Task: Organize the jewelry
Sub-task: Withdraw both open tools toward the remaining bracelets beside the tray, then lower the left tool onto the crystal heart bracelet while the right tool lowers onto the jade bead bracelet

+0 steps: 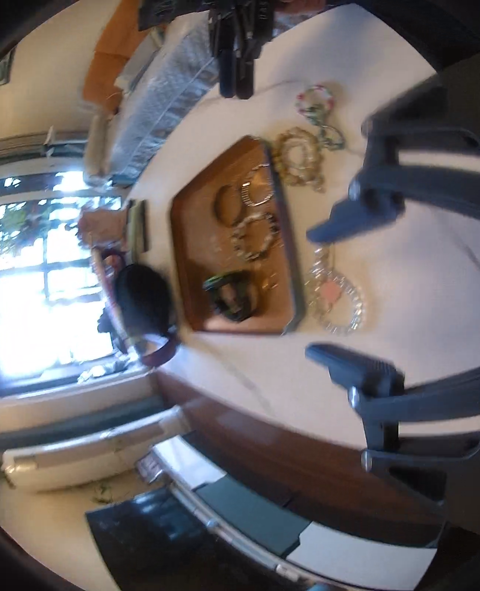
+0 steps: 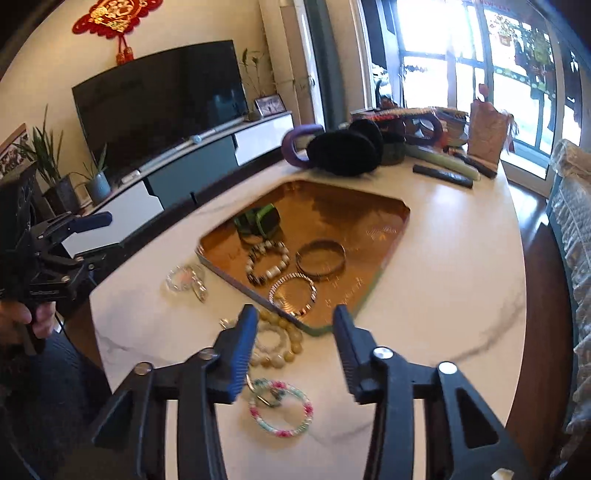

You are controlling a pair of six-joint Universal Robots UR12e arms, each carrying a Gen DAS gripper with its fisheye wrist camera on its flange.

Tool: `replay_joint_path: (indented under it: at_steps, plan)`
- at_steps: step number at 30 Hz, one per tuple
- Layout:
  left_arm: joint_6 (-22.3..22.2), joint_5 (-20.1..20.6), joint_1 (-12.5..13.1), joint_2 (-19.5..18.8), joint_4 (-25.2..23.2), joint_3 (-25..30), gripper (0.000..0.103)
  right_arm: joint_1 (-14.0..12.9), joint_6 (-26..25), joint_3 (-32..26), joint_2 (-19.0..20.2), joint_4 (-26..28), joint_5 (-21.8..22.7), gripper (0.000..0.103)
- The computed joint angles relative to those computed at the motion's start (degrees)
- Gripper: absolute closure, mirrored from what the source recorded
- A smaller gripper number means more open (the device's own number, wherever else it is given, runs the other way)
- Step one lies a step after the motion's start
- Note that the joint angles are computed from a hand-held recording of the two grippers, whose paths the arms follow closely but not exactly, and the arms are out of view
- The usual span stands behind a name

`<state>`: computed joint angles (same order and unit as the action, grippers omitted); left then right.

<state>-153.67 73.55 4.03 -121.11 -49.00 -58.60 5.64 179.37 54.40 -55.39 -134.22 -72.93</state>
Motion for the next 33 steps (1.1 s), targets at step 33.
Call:
replay_joint_path:
  at_steps: [33]
  plan:
    - [3.0, -0.7, -0.7, -6.0, -19.6, 11.3, 0.094, 2.4, -8.4, -3.6, 3.8, 8.2, -5.9, 0.089]
